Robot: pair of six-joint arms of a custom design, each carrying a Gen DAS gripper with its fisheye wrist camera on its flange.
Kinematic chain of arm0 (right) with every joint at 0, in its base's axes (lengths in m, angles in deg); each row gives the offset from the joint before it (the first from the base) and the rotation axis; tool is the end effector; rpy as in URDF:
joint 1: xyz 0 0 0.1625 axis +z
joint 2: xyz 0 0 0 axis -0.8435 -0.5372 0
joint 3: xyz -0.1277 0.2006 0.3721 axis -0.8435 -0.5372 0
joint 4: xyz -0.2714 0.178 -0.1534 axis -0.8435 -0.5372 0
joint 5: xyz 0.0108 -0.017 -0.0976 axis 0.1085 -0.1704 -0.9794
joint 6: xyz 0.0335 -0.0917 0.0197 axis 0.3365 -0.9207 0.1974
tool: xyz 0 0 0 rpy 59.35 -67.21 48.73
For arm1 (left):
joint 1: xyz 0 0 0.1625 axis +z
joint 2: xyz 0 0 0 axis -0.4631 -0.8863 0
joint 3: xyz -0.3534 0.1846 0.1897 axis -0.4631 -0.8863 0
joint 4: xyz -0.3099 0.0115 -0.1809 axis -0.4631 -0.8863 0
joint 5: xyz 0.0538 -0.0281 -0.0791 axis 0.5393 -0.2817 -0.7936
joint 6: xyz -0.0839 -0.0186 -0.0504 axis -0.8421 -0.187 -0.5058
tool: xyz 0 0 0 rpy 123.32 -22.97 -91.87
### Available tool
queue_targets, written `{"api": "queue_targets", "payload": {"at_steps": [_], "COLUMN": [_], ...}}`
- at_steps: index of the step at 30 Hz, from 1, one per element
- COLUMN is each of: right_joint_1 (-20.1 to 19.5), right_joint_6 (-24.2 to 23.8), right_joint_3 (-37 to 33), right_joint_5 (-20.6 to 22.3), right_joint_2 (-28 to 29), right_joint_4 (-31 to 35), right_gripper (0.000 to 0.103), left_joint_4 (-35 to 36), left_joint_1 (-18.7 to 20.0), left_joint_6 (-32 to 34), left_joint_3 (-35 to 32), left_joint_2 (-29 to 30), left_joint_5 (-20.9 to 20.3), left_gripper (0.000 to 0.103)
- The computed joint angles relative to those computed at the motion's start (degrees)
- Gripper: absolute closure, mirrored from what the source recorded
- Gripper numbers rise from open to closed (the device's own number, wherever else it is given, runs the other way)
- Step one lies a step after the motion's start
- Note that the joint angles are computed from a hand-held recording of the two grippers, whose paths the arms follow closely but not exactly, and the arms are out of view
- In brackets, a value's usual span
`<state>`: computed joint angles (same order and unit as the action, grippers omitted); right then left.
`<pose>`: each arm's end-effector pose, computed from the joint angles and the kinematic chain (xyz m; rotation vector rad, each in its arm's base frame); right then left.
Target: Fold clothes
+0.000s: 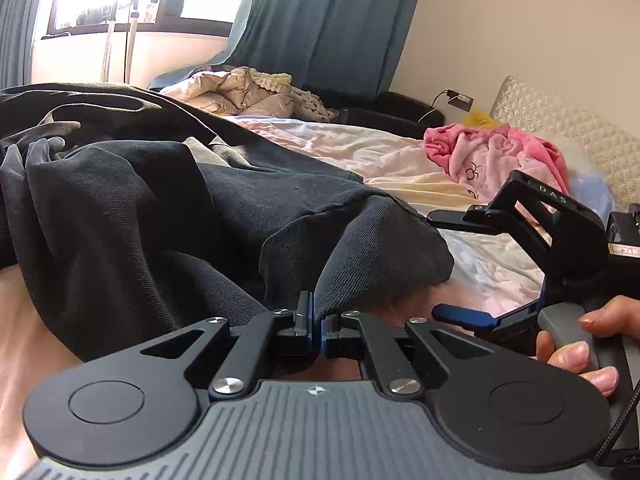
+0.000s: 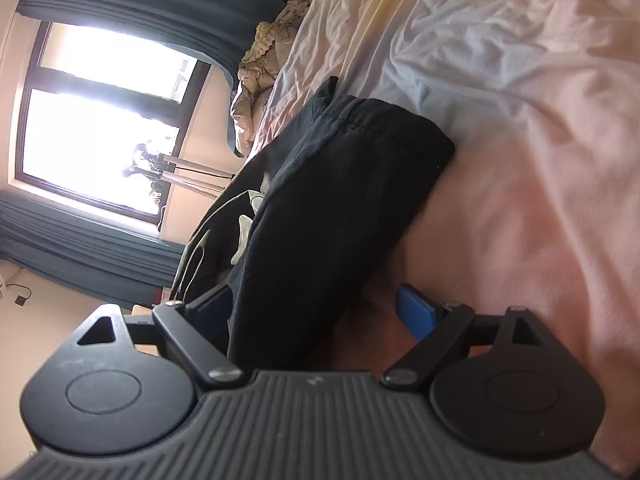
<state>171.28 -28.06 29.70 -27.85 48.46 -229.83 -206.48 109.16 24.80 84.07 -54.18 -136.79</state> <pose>0.2926 -0.4003 -0.0751 0.5293 2.5832 -1.2351 0.0937 -0.3896 0.3115 0.7358 2.5056 -1.1359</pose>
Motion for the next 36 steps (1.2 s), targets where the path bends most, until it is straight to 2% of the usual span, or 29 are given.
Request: {"api": "queue_targets", "payload": {"at_steps": [8,10,14,21,22,23,24,25,26,27,28,30,33,34,36], "right_joint_1": [-1.81,-2.45,-3.08,-6.64,-6.74,-6.72,-6.69,-6.43,-5.6,-4.51,-3.44,-1.21,1.54,1.75,1.23], "right_joint_6": [1.41,2.13,2.46,3.22,3.15,2.94,2.72,2.29,1.04,-0.77,-2.7,-7.69,-14.55,-15.44,-13.49], "right_joint_3": [-0.75,-1.23,-3.0,-7.46,-7.63,-7.61,-7.52,-7.41,-7.24,-7.11,-7.05,-7.18,-6.84,-6.61,-6.02], "right_joint_5": [8.29,11.05,13.41,18.21,18.05,17.92,17.95,17.45,15.58,13.03,10.53,5.91,1.69,1.43,0.75], "right_joint_2": [1.12,1.62,2.67,6.33,6.53,6.62,6.66,6.57,6.3,5.99,5.68,5.06,3.47,3.35,3.42], "right_joint_4": [0.79,1.01,1.72,-5.2,-6.25,-7.48,-8.79,-9.95,-11.25,-12.72,-14.16,-17.38,-20.35,-21.5,-23.25], "right_gripper": [0.014,0.014,0.014,0.016,0.022,0.037,0.047,0.064,0.081,0.09,0.094,0.095,0.096,0.096,0.092], "left_joint_4": [9.87,9.93,8.17,7.32,7.04,6.83,6.55,6.23,6.01,5.92,5.87,5.53,2.92,2.32,2.54], "left_joint_1": [6.34,6.78,7.69,8.05,7.91,7.78,7.65,7.53,7.4,7.22,7.01,6.32,5.12,4.84,4.58], "left_joint_6": [-13.42,-14.03,-13.6,-12.74,-12.39,-12.21,-12.06,-11.91,-11.55,-10.96,-10.31,-7.55,-2.31,-1.33,-0.52], "left_joint_3": [-6.4,-6.65,-6.31,-5.89,-5.73,-5.62,-5.52,-5.42,-5.34,-5.23,-5.09,-4.49,-2.71,-2.27,-2.02], "left_joint_2": [-1.01,-0.87,-0.39,-0.02,0.03,0.1,0.18,0.27,0.35,0.45,0.57,1.13,2.4,2.66,2.75], "left_joint_5": [-12.01,-13.59,-16.93,-18.37,-18.21,-18.0,-17.81,-17.63,-17.44,-17.15,-16.83,-16.17,-15.81,-15.81,-15.4], "left_gripper": [0.099,0.099,0.099,0.099,0.099,0.099,0.099,0.099,0.099,0.099,0.099,0.099,0.098,0.098,0.098]}}
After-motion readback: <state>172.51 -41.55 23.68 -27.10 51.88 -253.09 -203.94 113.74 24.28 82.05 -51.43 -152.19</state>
